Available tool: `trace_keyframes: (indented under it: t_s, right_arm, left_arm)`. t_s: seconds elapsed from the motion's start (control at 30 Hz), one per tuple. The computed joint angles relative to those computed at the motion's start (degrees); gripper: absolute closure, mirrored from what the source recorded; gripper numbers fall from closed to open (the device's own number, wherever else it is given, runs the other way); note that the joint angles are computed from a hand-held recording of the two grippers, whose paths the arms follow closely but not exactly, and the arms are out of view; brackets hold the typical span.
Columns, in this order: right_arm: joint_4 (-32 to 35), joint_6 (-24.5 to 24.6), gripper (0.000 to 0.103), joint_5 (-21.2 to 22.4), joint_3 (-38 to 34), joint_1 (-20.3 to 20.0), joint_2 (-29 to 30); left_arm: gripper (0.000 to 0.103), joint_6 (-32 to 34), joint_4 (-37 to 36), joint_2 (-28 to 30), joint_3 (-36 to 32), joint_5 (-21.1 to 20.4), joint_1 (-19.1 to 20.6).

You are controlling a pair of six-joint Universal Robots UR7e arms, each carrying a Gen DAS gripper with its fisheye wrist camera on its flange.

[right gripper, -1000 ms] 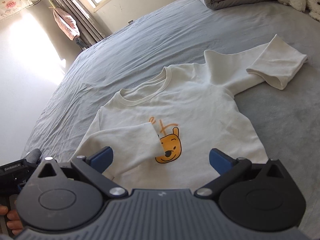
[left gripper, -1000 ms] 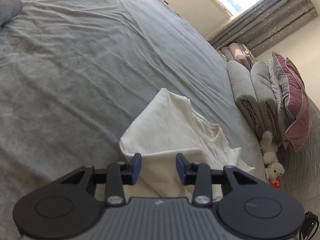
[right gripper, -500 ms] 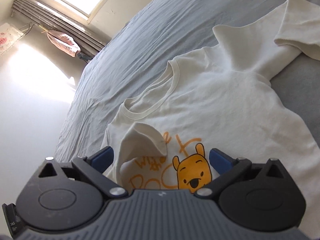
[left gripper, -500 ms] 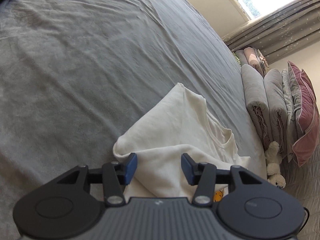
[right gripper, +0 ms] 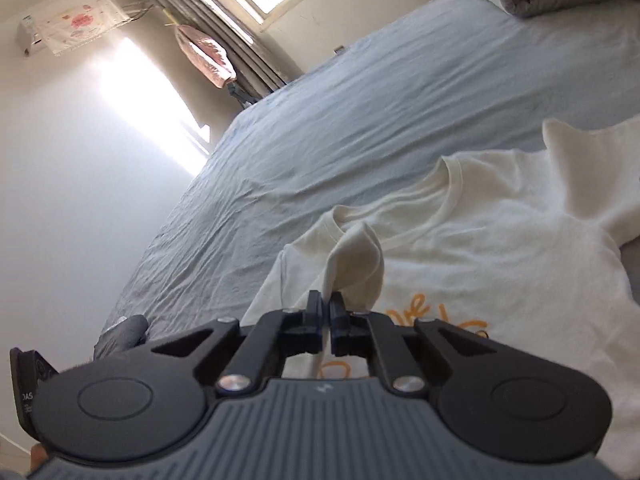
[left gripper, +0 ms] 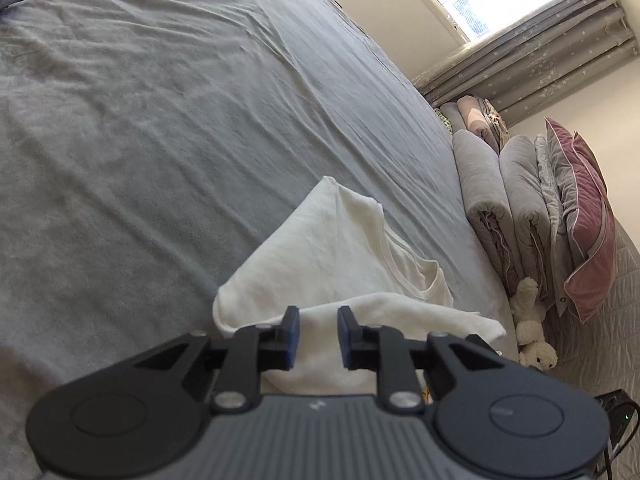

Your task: Fold clothes

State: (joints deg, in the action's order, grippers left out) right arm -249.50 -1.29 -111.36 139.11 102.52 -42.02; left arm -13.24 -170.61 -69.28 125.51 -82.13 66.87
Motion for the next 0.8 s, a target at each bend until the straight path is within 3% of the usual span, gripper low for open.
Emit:
trace_keyframes:
  t_s: [0.07, 0.13, 0.2, 0.23, 0.3, 0.4, 0.47, 0.53, 0.6, 0.67, 0.7, 0.77, 0.8]
  right_arm:
    - [-5.0, -12.0, 0.096, 6.8, 1.8, 2.0, -0.4]
    - [-5.5, -24.0, 0.096, 18.8, 6.3, 1.9, -3.0]
    - [1.0, -31.7, 0.096, 28.0, 12.3, -0.3, -8.6]
    - [4.0, -33.0, 0.095, 29.0, 14.5, -1.2, -10.8]
    - [8.0, -33.9, 0.095, 24.4, 17.8, -0.9, -13.5]
    - [11.7, -29.8, 0.092, 8.8, 17.9, 2.2, -13.8]
    - [12.5, -27.0, 0.09, 2.5, 17.6, 2.1, -12.9]
    - [10.2, -26.6, 0.083, 3.1, 17.8, 1.3, -12.0]
    - [5.0, -28.1, 0.063, 6.8, 19.0, 1.0, -10.6]
    - [0.1, -28.3, 0.03, 10.6, 19.0, 1.2, -9.4]
    - [-1.1, -27.8, 0.024, 11.5, 18.6, 1.5, -9.1]
    - [-0.1, -25.5, 0.005, 7.0, 16.6, 2.8, -8.1]
    - [1.4, -23.8, 0.005, 3.7, 15.2, 3.6, -7.6]
  left_arm:
    - [0.06, -0.7, -0.5, -0.3, -0.2, 0.1, 0.5]
    - [0.06, -1.4, -0.3, -0.5, -0.5, 0.3, 1.0]
    - [0.06, -2.5, 0.9, -0.6, -1.0, 0.8, 1.4]
    - [0.06, -2.9, 1.4, -0.5, -1.2, 0.8, 1.6]
    - [0.06, -3.1, 2.5, -0.4, -1.5, 0.6, 1.8]
    - [0.06, -2.1, 3.4, -0.4, -1.4, 0.2, 1.4]
    - [0.059, -0.9, 4.1, -0.3, -1.2, 0.4, 0.8]
    - [0.058, 0.1, 4.7, -0.1, -1.0, 1.1, 0.1]
    - [0.058, -0.2, 5.0, 0.1, -0.8, 1.1, -0.1]
    - [0.058, 0.6, 4.6, 0.3, -0.6, 1.0, -0.3]
    - [0.056, 1.2, 4.4, 0.4, -0.5, 1.0, -0.4]
    - [0.052, 2.6, 4.2, 0.8, -0.2, 1.3, -0.8]
    - [0.052, 2.7, 4.3, 1.1, -0.1, 1.4, -0.9]
